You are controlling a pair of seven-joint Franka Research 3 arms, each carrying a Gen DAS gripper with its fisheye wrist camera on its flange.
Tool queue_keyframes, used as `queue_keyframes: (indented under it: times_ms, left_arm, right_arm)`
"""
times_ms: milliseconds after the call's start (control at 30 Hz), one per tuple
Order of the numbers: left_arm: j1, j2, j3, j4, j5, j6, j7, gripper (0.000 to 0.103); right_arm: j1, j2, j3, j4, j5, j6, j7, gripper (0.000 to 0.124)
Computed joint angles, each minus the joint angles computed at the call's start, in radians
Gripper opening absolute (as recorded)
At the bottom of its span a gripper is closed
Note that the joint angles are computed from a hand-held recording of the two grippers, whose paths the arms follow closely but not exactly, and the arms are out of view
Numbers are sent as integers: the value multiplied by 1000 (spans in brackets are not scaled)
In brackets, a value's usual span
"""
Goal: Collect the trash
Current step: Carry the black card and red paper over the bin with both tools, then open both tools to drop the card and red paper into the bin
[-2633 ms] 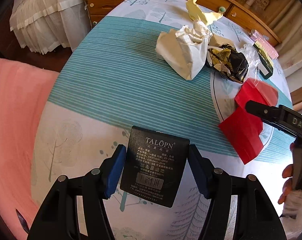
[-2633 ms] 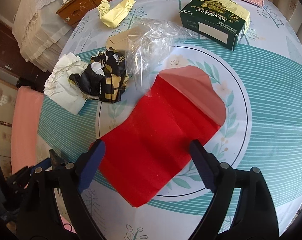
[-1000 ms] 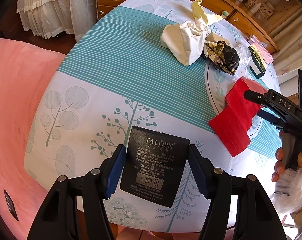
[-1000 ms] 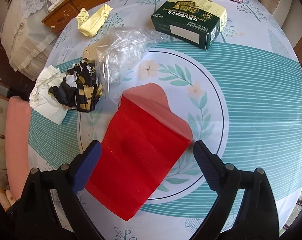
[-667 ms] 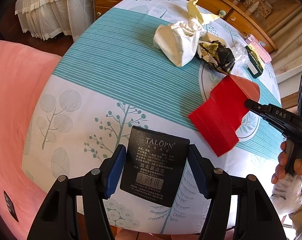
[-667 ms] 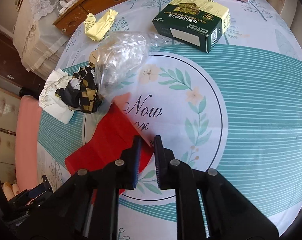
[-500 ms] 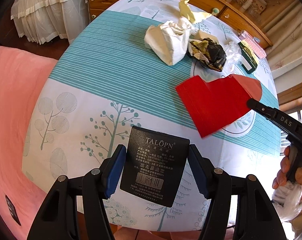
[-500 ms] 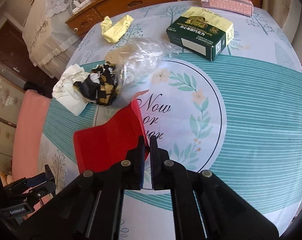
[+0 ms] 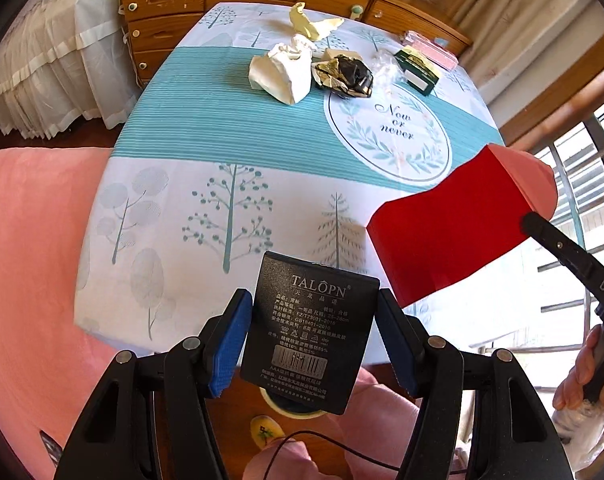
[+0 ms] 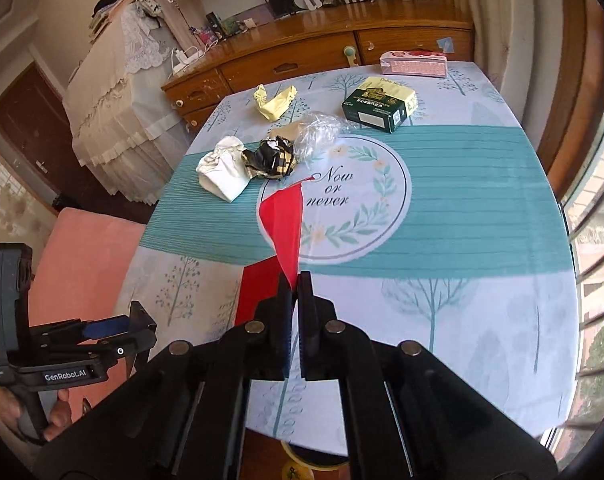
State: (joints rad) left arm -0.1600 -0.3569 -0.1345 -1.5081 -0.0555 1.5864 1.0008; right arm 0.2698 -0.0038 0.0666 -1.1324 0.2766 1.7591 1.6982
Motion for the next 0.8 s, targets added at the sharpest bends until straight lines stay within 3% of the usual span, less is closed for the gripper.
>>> queue_keyframes:
  times_ms: [200, 367, 567, 800]
  left_arm:
    - [-45, -185, -6, -178, -31, -22, 26, 63]
    - [-104, -306, -15, -317, -89, -54, -1, 63]
    - [-163, -377, -41, -468, -143, -47, -46, 63]
    - [-227, -443, -89, -758, -182, 90, -127, 63]
  right_arm:
    - [0, -371, 25, -405, -4, 53, 69, 0]
    - [-4, -603, 50, -599, -1, -11, 73, 0]
    - [-18, -768, 67, -733, 22, -146, 97, 0]
    - [-27, -898, 106, -977, 23, -158, 51, 0]
